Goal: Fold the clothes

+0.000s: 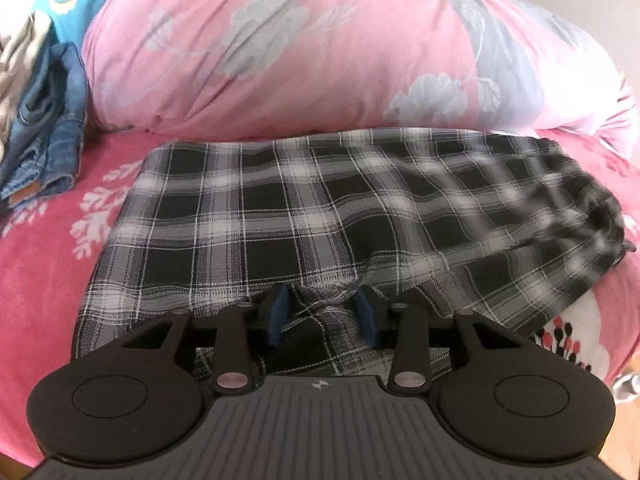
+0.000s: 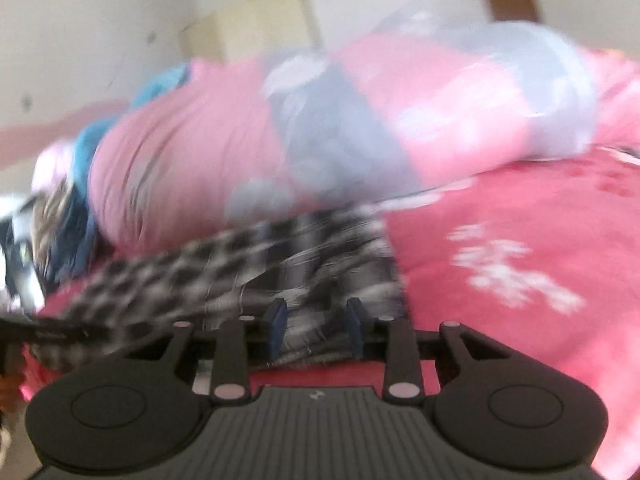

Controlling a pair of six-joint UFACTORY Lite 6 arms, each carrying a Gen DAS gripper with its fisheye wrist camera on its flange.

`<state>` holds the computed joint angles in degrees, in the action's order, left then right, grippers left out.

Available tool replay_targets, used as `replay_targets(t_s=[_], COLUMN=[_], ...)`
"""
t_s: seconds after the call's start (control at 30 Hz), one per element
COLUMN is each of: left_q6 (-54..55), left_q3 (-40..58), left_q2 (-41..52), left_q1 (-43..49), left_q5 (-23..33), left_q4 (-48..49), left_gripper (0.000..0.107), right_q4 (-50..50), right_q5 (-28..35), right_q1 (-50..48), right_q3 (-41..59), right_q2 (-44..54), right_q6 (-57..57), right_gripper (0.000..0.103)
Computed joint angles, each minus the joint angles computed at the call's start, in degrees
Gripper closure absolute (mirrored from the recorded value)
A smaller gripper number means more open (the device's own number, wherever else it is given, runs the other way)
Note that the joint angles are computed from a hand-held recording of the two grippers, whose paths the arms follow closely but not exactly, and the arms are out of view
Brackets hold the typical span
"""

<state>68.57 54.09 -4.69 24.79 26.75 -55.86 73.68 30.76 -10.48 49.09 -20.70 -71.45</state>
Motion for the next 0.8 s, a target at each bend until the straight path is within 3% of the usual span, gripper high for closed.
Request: replay_targets(t_s=[0.13, 0.3, 0.57, 0.8], left_q6=[-0.5, -6.1, -30.3, -36.1], left_q3=[1.6, 2.3, 13.6, 17.5], left_q2=[1.6, 1.7, 7.8, 10.5], left_q1=[1.2, -0.5, -4.2, -5.4], left_q5=[2.1, 0.8, 6.2, 8.7], left_q4=[0.1, 5.0, 26.4, 31.6], left_gripper=[0.067, 0.067, 0.066, 0.064], right_q4=[-9.9, -13.6, -6.4, 5.3], right_q5=[9.5, 25.3, 48.3, 72.9], right_q1=[-11.4, -26.1, -48.9, -75.3], right_q3=[-4.8, -1.4, 8.8, 21.5], right_q2=[-15.1, -22.1, -22.4, -16.4], right_q6=[11.0, 12.4, 13.1, 12.3], right_gripper=[0.068, 0.068, 0.064, 0.060])
